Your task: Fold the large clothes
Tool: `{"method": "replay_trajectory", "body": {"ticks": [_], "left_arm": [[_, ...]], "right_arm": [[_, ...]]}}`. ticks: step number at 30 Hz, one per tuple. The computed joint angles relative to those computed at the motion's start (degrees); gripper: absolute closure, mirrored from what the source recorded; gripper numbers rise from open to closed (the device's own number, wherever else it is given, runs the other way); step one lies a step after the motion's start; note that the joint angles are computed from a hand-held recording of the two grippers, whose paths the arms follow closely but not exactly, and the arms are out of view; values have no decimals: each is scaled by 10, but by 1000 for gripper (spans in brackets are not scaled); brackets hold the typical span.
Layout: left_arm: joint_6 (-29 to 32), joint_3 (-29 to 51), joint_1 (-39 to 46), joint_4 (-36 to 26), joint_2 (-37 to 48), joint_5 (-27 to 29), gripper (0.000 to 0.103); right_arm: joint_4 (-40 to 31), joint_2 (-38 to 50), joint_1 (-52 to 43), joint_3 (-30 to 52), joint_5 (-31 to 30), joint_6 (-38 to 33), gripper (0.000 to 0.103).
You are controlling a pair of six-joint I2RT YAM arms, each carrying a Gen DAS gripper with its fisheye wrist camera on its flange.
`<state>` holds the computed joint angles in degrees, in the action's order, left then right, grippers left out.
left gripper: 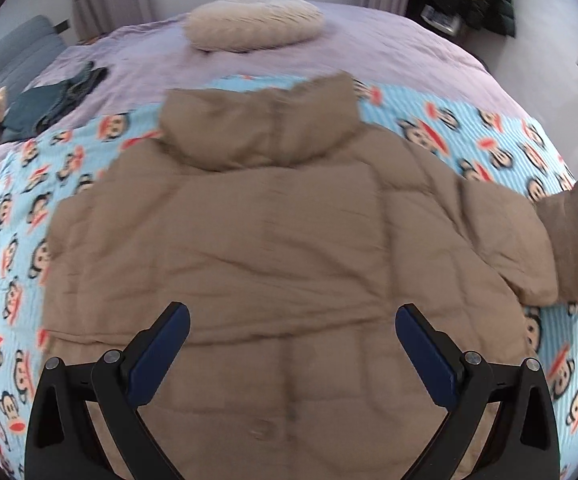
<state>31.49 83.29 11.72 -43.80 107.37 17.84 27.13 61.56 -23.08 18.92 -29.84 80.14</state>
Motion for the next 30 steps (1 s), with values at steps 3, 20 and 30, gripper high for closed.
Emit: {"method": "replay_trajectory", "body": {"ticks": [3,20,30], "left_arm": [[0,55,32,-8,39,9,0],[44,349,161,-84,274,18,0],[50,390,162,-115,308,37,0]], "right_arm": [[-57,74,131,120,74,-63,95],[-461,682,523,813,310,-219,91],[-436,646,543,739,327,-180,32]]}}
